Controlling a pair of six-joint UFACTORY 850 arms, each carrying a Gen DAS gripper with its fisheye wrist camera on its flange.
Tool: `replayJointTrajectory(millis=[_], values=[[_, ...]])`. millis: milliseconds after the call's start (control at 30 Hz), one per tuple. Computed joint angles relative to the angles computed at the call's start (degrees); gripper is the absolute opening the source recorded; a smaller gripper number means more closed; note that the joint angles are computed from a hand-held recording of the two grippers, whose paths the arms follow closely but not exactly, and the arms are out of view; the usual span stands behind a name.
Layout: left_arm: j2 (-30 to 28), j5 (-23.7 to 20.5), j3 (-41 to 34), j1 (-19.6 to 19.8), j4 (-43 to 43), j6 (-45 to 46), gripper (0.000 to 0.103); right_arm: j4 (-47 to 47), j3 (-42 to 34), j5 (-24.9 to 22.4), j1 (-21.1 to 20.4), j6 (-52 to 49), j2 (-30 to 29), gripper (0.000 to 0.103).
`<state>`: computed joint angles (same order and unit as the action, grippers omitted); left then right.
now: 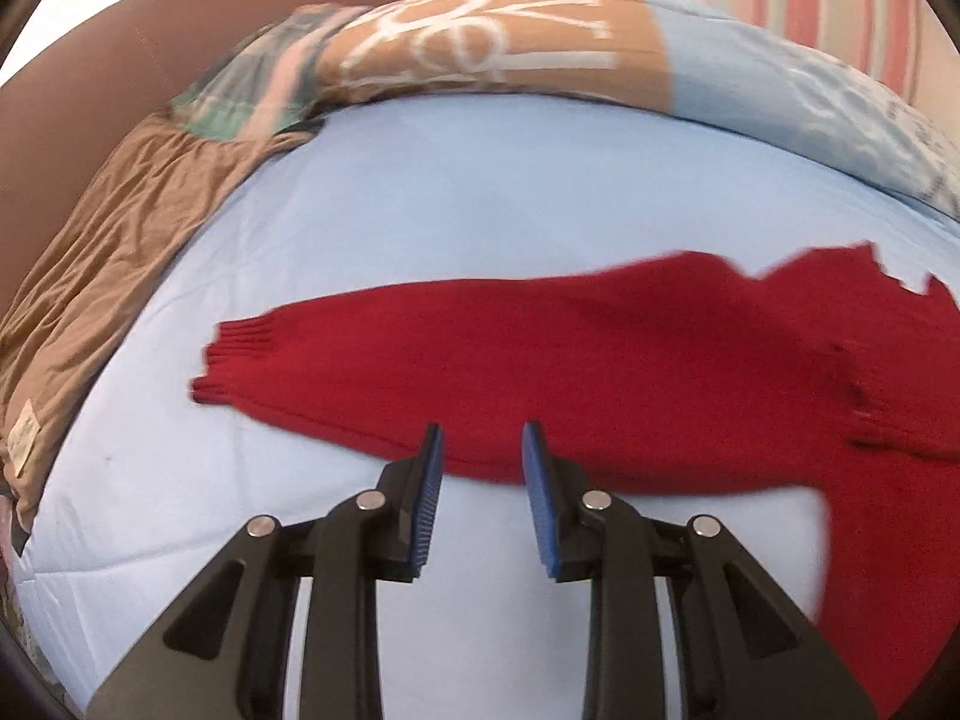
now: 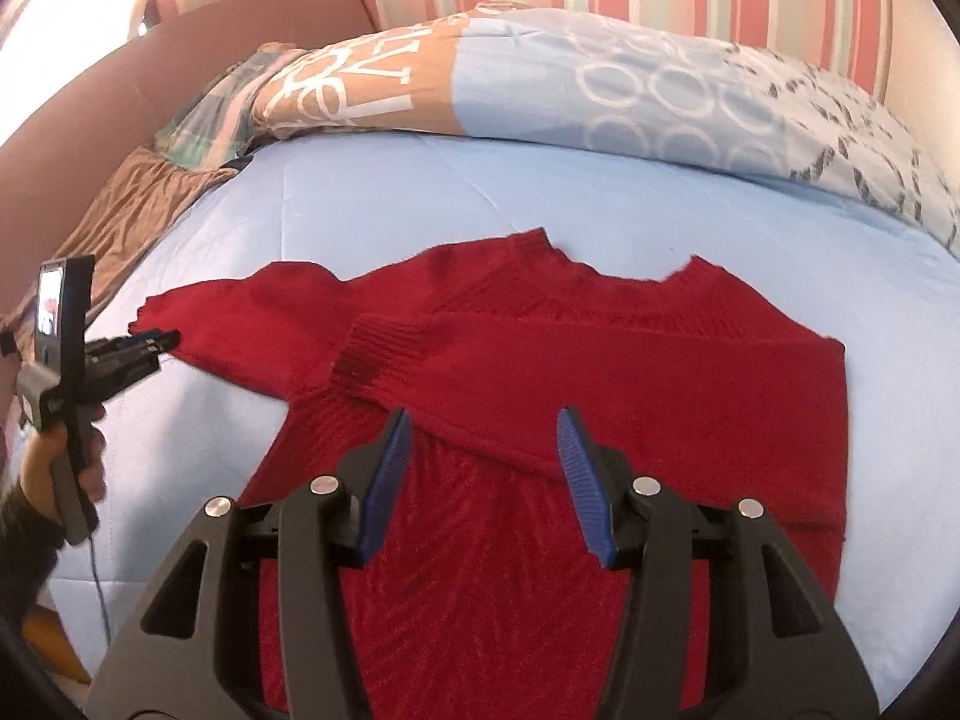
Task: Fold small clothes
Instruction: 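Move the left tool to the other sleeve and grasp its cuff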
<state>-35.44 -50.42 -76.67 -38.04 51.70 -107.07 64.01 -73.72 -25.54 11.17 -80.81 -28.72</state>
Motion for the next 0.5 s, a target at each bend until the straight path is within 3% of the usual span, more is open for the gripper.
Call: replayJointTrajectory(millis=[133, 300, 433, 500], values=[[4.2, 2.3, 6.9, 2.8, 2.5, -5.2, 0.028, -1.9, 0.0, 7.3, 2.4, 3.3, -1.1, 0.052], [10.5, 6.5, 16.2, 5.8, 6.4, -15.7, 0.028, -1.4, -1.1, 9.8, 3.6, 3.4, -2.7, 0.052], [12.4, 6.3, 19.6, 7.5, 5.5, -19.7, 0.028, -4.3, -2.4, 10.6, 4.1, 5.1, -3.8, 0.052], [13.3, 8.2, 21.1, 8.4, 5.9, -21.9, 0.028, -7.5, -3.3, 10.7, 4.3, 7.7, -4.5, 0.052]])
